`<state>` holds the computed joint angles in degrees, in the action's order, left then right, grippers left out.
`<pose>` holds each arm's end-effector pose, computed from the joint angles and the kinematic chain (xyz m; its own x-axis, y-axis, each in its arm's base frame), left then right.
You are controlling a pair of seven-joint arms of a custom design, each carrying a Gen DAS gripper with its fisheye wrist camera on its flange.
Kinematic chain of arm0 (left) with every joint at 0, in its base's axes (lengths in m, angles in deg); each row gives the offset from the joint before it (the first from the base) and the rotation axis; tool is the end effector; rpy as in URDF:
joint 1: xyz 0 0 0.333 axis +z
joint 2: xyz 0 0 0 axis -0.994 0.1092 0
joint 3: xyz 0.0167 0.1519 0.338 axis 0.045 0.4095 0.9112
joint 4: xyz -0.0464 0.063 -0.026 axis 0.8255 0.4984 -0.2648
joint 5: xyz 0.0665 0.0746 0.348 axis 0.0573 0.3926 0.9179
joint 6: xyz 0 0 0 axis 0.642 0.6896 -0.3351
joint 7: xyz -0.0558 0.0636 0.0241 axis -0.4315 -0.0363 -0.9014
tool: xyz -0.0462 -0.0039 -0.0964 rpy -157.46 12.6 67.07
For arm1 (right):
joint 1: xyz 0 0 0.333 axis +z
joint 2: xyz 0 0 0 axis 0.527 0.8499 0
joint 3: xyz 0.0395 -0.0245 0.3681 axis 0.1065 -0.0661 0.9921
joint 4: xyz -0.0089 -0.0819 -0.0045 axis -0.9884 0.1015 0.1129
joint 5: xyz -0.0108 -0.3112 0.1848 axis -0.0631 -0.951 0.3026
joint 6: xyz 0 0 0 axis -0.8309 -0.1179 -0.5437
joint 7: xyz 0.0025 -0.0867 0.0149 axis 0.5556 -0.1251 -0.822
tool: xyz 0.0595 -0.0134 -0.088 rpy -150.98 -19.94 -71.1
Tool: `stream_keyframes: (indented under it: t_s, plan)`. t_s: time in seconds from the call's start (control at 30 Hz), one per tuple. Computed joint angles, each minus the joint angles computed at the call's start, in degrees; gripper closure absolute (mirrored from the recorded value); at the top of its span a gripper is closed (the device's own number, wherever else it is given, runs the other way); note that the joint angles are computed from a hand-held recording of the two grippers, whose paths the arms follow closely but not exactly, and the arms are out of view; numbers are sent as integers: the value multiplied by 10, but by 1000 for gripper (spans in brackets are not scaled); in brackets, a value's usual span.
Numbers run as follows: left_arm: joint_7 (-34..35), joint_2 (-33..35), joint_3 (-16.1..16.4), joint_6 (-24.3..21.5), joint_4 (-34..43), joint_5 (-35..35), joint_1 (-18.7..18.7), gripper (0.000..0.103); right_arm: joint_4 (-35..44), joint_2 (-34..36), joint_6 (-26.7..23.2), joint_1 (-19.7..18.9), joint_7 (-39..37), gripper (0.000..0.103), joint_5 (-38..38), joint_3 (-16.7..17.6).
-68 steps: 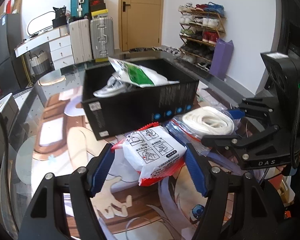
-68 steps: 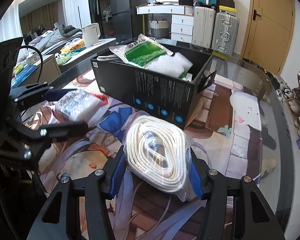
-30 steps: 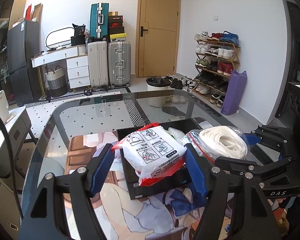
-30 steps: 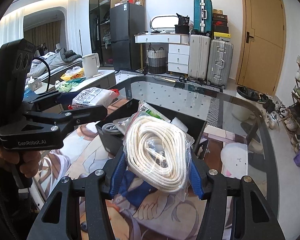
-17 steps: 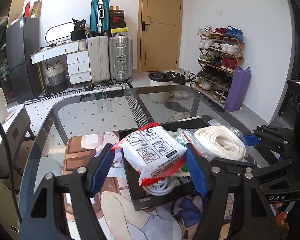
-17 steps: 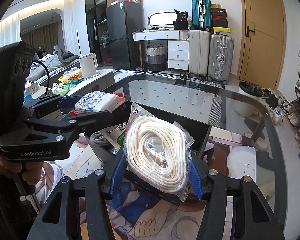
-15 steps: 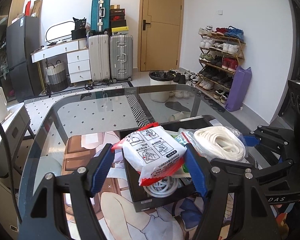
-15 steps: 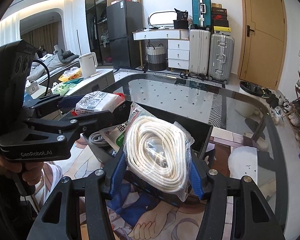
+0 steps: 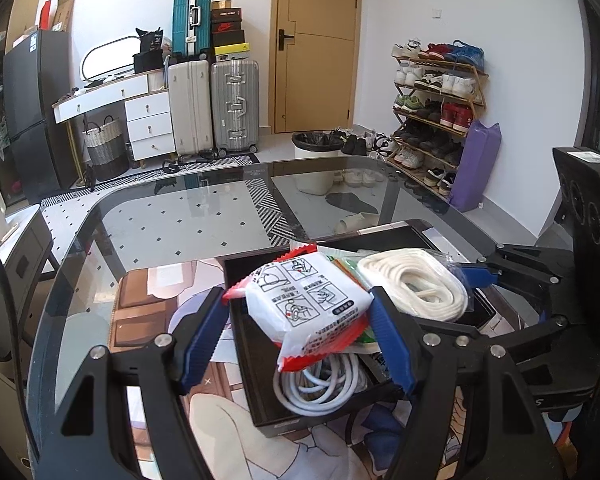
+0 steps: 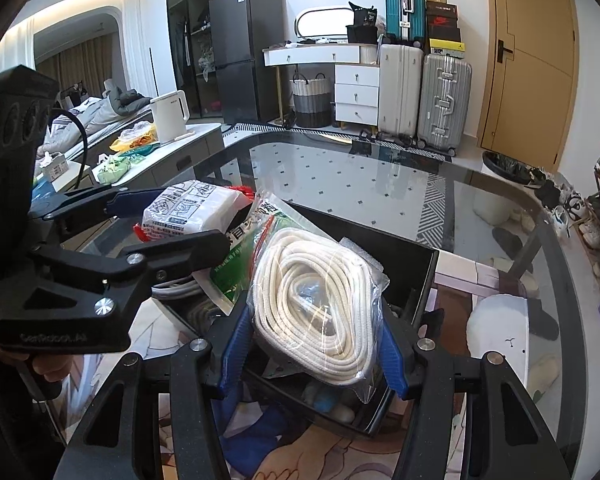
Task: Organize soft objects
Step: 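Open both grippers to drop the wipe packet and rope into the box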
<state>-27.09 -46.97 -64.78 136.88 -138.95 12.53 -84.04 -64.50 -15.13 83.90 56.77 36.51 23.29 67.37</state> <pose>0.3677 -0.2397 0.6064 -0.1119 -0.9925 0.0489 -0.5958 0.0277 -0.8027 0.4484 0.1833 0.5188 0.7000 -0.7130 -0.0405 -0.4903 -0.4386 -0.7532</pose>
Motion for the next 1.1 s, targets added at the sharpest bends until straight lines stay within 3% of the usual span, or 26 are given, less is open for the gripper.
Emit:
stream_keyframes:
  t_s: [0.27,0.47,0.77,0.93,1.1]
  plan:
    - [14,15,10,2,5,-5,-17,32,7,14,10,-3,-15,46,-14,4]
    - [65,23,52,13,-5,-67,-68,36,7,13,-4,-11,-8,46,-46,1]
    - [88,18,39,7,-3,-87,-64,36,7,11,6,-6,-68,38,1,-3]
    - [95,8,35,3,-3,-88,-61,33,-7,-14,2,-1,-143,13,80,-9]
    - [87,-1,19,-1,-3,-72,-46,24,-21,-33,2,-10,-165,6,112,-11]
